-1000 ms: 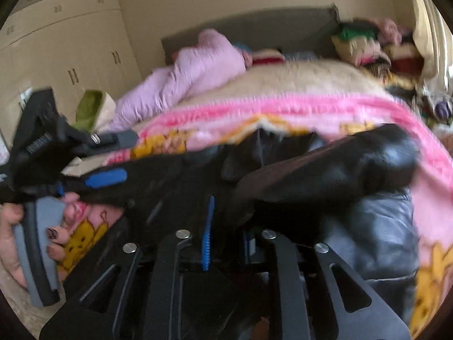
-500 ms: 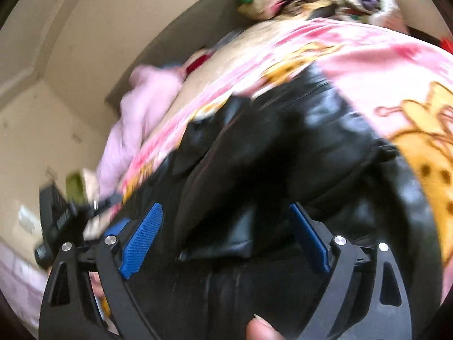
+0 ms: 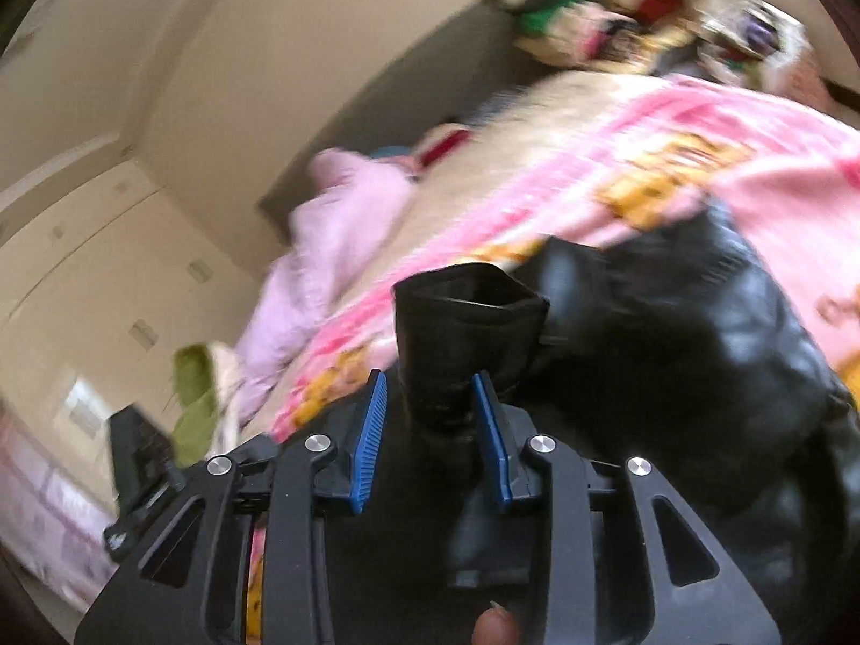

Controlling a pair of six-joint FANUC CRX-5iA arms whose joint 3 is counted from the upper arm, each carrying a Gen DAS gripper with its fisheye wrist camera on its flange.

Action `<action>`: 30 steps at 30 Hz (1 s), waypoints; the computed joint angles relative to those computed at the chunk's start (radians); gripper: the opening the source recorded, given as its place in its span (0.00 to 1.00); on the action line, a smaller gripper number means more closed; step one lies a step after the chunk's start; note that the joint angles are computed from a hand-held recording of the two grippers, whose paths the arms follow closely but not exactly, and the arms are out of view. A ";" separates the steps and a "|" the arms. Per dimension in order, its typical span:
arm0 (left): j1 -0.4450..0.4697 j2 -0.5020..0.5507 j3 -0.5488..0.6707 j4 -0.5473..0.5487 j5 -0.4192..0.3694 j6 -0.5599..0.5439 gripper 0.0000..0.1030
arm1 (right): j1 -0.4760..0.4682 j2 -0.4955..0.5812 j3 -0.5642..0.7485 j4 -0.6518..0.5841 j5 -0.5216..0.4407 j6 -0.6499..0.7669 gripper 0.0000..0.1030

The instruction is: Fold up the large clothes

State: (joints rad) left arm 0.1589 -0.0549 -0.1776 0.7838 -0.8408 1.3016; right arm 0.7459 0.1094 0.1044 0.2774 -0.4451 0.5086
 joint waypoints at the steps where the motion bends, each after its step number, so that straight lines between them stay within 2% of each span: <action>1: 0.015 -0.006 -0.010 0.017 -0.006 -0.006 0.91 | 0.006 0.005 0.025 -0.045 -0.013 0.064 0.33; 5: 0.064 -0.028 -0.036 0.037 -0.014 0.017 0.91 | 0.031 0.039 0.138 -0.243 -0.102 0.332 0.49; 9: 0.096 -0.033 -0.090 0.160 -0.025 -0.047 0.91 | 0.065 0.055 0.166 -0.253 -0.179 0.388 0.51; 11: 0.100 -0.022 -0.090 0.167 -0.045 -0.059 0.91 | 0.078 0.047 0.147 -0.228 -0.194 0.360 0.52; 17: 0.092 0.014 -0.064 0.085 -0.117 -0.002 0.91 | 0.078 -0.011 0.038 -0.124 -0.196 0.232 0.54; 21: 0.102 0.008 -0.106 0.104 -0.137 0.037 0.91 | 0.073 -0.059 -0.046 -0.050 -0.171 0.127 0.55; 26: 0.100 0.002 -0.140 0.154 -0.141 -0.001 0.91 | 0.073 -0.114 -0.151 0.067 -0.142 -0.025 0.55; 27: 0.097 0.003 -0.142 0.162 -0.137 -0.005 0.86 | 0.073 -0.123 -0.166 0.078 -0.137 -0.044 0.55; 30: 0.081 0.006 -0.152 0.183 -0.117 -0.022 0.58 | 0.075 -0.153 -0.218 0.126 -0.125 -0.105 0.55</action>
State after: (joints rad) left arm 0.2402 -0.0487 -0.3296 0.9669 -0.9575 1.2801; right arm 0.8213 -0.0435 -0.1132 0.4029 -0.5705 0.4037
